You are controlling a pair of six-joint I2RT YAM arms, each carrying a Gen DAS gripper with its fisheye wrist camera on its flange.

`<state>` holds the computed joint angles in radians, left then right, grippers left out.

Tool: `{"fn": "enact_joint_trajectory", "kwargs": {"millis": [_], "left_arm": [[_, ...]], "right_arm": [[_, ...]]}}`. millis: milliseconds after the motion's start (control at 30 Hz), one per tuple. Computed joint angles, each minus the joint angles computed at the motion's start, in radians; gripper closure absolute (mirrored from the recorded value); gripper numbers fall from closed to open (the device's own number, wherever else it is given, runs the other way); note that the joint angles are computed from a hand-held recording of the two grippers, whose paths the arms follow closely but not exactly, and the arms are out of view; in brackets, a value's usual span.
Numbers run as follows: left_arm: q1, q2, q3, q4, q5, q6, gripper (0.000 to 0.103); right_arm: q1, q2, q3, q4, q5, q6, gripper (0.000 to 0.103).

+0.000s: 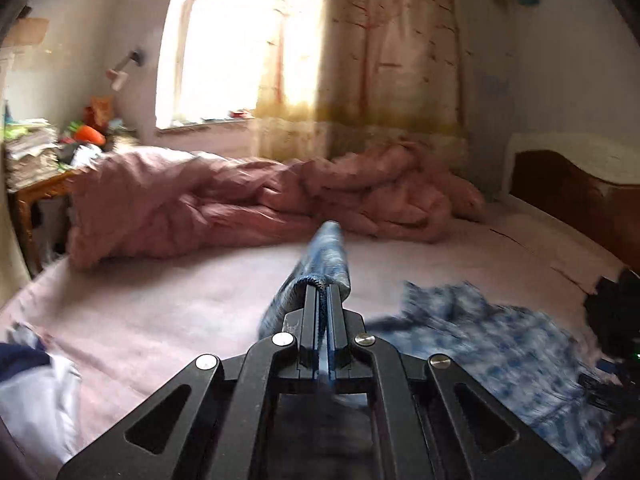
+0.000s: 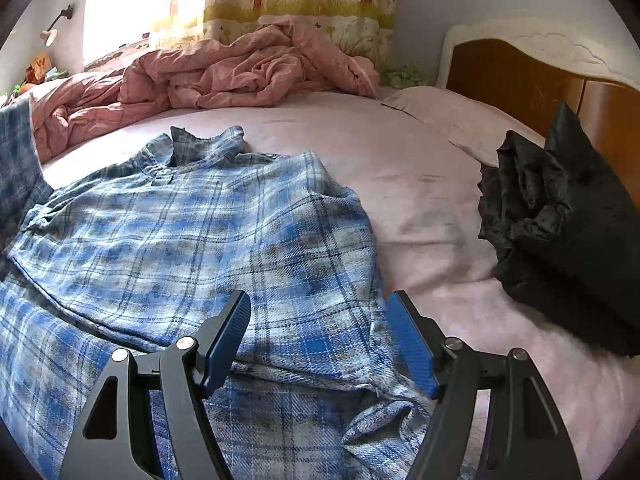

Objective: Fold large clothes

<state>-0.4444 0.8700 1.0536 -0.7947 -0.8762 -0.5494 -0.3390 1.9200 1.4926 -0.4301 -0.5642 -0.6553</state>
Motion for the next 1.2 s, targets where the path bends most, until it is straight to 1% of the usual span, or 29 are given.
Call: {"fn": "enact_joint_trajectory", "kwargs": {"millis": [33, 133, 200, 233, 300, 367, 400, 467, 500, 533, 567, 600, 633, 700, 767, 800, 867, 900, 967, 1000, 1033, 1067, 1100, 1133, 1167, 1200], "left_arm": [[-0.031, 0.028, -0.011, 0.016, -0.001, -0.044, 0.101], [-0.078, 0.087, -0.065, 0.115, 0.018, -0.117, 0.101], [-0.092, 0.130, -0.098, 0.216, 0.072, -0.116, 0.101], [-0.116, 0.168, -0.102, 0.248, 0.069, -0.134, 0.101], [-0.136, 0.233, -0.104, 0.302, 0.093, -0.152, 0.101], [-0.163, 0.294, -0.090, 0.312, 0.103, -0.156, 0.101], [-0.185, 0.319, -0.076, 0.295, 0.075, -0.160, 0.101], [-0.237, 0.323, -0.080, 0.276, 0.020, -0.129, 0.100], [-0.264, 0.320, -0.078, 0.246, 0.007, -0.121, 0.094], [-0.282, 0.318, -0.073, 0.201, 0.002, -0.138, 0.078], [-0.301, 0.319, -0.061, 0.146, -0.009, -0.178, 0.067], [-0.320, 0.299, -0.069, 0.112, -0.016, -0.213, 0.050], [-0.339, 0.265, -0.088, 0.091, -0.018, -0.243, 0.046], [-0.374, 0.215, -0.112, 0.034, -0.055, -0.318, 0.046], [-0.394, 0.162, -0.136, -0.031, -0.117, -0.396, 0.042], [-0.388, 0.134, -0.149, -0.061, -0.135, -0.423, 0.037], [-0.344, 0.082, -0.173, -0.126, -0.144, -0.469, 0.037], [-0.303, 0.046, -0.194, -0.127, -0.130, -0.456, 0.037], [-0.187, -0.026, -0.248, -0.101, -0.080, -0.387, 0.037], [-0.110, -0.062, -0.279, -0.075, -0.029, -0.335, 0.037], [-0.032, -0.101, -0.318, -0.029, 0.041, -0.272, 0.037], [0.041, -0.127, -0.349, 0.000, 0.109, -0.229, 0.038], [0.094, -0.131, -0.367, 0.014, 0.172, -0.208, 0.049], [0.146, -0.131, -0.383, 0.033, 0.253, -0.173, 0.064], [0.176, -0.123, -0.394, 0.046, 0.305, -0.153, 0.066], [0.190, -0.117, -0.402, 0.055, 0.333, -0.151, 0.066]], "right_arm": [[-0.001, -0.002, 0.000, -0.002, -0.001, 0.002, 0.030], [0.000, -0.014, -0.011, 0.000, 0.025, 0.006, 0.030], [-0.006, -0.017, -0.008, -0.018, 0.019, 0.001, 0.030], [-0.009, -0.018, -0.006, -0.025, 0.009, -0.003, 0.030], [-0.009, -0.023, -0.011, -0.020, 0.009, -0.008, 0.030], [-0.007, -0.027, -0.017, -0.013, 0.012, -0.012, 0.030], [-0.005, -0.025, -0.014, -0.018, 0.015, -0.017, 0.030], [0.002, -0.020, -0.008, -0.030, 0.040, -0.027, 0.030], [0.007, -0.013, 0.000, -0.037, 0.064, -0.033, 0.030], [0.008, -0.001, 0.013, -0.047, 0.069, -0.038, 0.030], [0.005, 0.013, 0.033, -0.066, 0.070, -0.038, 0.030], [0.004, 0.028, 0.057, -0.089, 0.068, -0.036, 0.030], [0.001, 0.045, 0.086, -0.123, 0.060, -0.035, 0.030], [-0.002, 0.057, 0.104, -0.142, 0.054, -0.030, 0.030], [0.001, 0.048, 0.084, -0.117, 0.062, -0.024, 0.030], [0.003, 0.044, 0.073, -0.101, 0.069, -0.023, 0.030], [0.007, 0.024, 0.035, -0.058, 0.076, -0.016, 0.030], [0.008, 0.012, 0.017, -0.039, 0.076, -0.015, 0.030], [0.009, -0.008, -0.013, -0.009, 0.070, -0.010, 0.030], [0.007, -0.018, -0.026, 0.002, 0.061, -0.007, 0.030], [0.003, -0.030, -0.039, 0.012, 0.042, -0.005, 0.030], [0.000, -0.039, -0.047, 0.016, 0.028, -0.006, 0.030], [-0.003, -0.051, -0.061, 0.027, 0.013, -0.006, 0.030], [-0.003, -0.059, -0.070, 0.034, 0.004, -0.007, 0.030], [-0.003, -0.073, -0.088, 0.046, -0.006, -0.011, 0.030], [-0.001, -0.083, -0.101, 0.054, -0.011, -0.016, 0.030]]}}
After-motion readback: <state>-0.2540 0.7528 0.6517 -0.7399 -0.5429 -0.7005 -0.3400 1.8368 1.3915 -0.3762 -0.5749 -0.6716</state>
